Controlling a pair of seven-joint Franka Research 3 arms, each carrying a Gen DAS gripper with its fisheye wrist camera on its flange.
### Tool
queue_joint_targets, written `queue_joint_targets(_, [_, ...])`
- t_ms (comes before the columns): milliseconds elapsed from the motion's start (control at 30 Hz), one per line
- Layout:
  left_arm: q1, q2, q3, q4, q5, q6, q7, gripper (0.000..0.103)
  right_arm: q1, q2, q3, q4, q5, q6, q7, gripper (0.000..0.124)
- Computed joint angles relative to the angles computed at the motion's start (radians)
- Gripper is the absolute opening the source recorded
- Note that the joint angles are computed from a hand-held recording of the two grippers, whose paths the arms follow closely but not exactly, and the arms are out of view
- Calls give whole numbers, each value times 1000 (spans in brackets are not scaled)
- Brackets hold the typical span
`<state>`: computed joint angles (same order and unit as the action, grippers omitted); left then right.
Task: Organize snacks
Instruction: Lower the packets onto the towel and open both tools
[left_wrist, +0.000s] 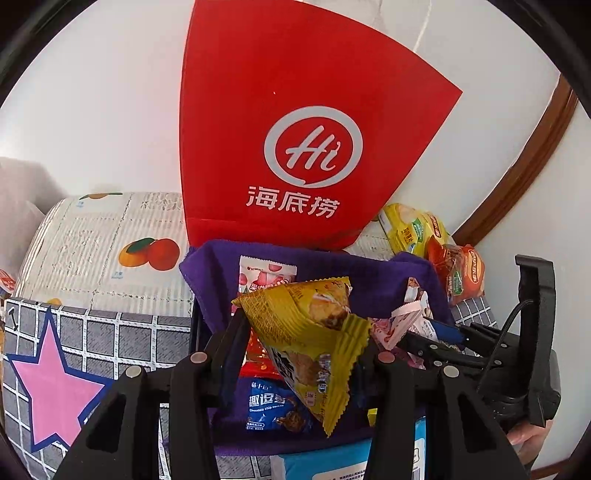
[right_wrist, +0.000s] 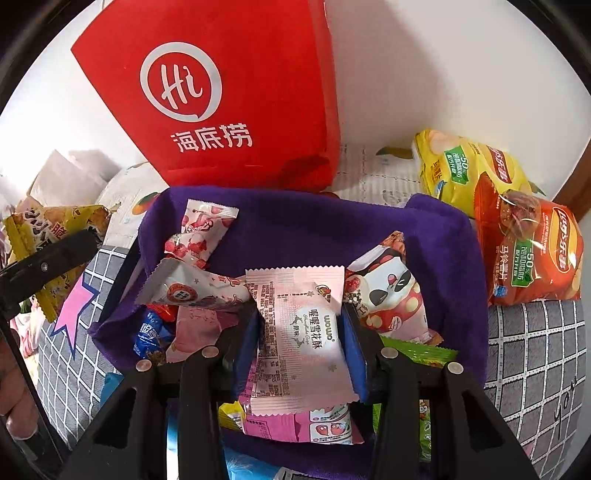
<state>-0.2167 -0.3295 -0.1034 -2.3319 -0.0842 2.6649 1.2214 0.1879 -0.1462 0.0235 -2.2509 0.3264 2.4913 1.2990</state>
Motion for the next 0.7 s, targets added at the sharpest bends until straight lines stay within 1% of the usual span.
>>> queue_joint_targets(167, [-8, 9, 0, 3, -13, -13, 13, 44, 0, -2, 4, -6, -18, 11, 10, 45])
queue_joint_targets(400, [-1, 15, -10, 5, -4, -33, 3, 44, 16, -4, 10, -23, 1, 59, -8, 48])
queue_joint_targets(600, [10, 16, -16, 8, 15, -43, -19, 44, 25, -8, 11, -26, -2, 63, -35, 56])
queue_joint_targets(700, [11, 18, -15, 10, 19, -48, -22, 44, 22, -5, 8, -21, 5, 53, -30, 56])
